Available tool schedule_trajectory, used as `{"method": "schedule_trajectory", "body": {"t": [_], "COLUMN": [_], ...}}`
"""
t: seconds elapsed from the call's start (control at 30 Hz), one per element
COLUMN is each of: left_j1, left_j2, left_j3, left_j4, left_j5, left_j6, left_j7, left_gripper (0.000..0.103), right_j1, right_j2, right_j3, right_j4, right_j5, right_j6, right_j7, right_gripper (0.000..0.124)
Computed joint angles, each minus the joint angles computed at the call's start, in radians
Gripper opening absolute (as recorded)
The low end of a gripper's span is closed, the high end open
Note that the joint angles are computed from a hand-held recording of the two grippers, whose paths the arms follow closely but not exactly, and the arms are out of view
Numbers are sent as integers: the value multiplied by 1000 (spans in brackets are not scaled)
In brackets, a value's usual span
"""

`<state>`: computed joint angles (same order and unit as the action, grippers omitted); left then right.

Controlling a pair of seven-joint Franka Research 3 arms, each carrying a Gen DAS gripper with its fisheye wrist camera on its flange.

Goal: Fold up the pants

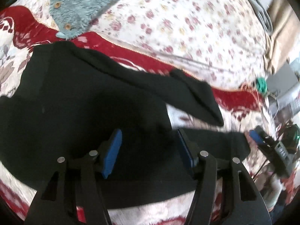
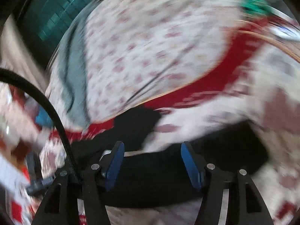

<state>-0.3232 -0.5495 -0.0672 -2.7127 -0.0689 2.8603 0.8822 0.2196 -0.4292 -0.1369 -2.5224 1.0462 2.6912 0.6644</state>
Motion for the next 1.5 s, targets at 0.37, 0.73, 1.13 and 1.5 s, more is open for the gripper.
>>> {"method": "schedule_trajectory", "body": {"t": [0.37,0.73,1.13,1.5], "left_j1": [-81,77,209,174], "left_j2": [184,347,424,210], "left_j3": [185,60,-43,-43], "left_j4": [138,273,327,202], "left_j5": [-264,-332,-107,-2], "left_j6": [29,-8,-3,44], "left_j7": [180,165,26,-56], "left_gripper": [61,61,9,6], "right_j1": [62,-54,-165,-169], "right_j2": [439,675,407,231], "right_j3": [206,280,164,26], "right_j4": [311,572,409,256], "right_j5": [-507,-401,325,406], "right_j6": [182,27,-153,-193], "right_j7": [288,228,-206,-239], "right_gripper": [61,14,6,5]}}
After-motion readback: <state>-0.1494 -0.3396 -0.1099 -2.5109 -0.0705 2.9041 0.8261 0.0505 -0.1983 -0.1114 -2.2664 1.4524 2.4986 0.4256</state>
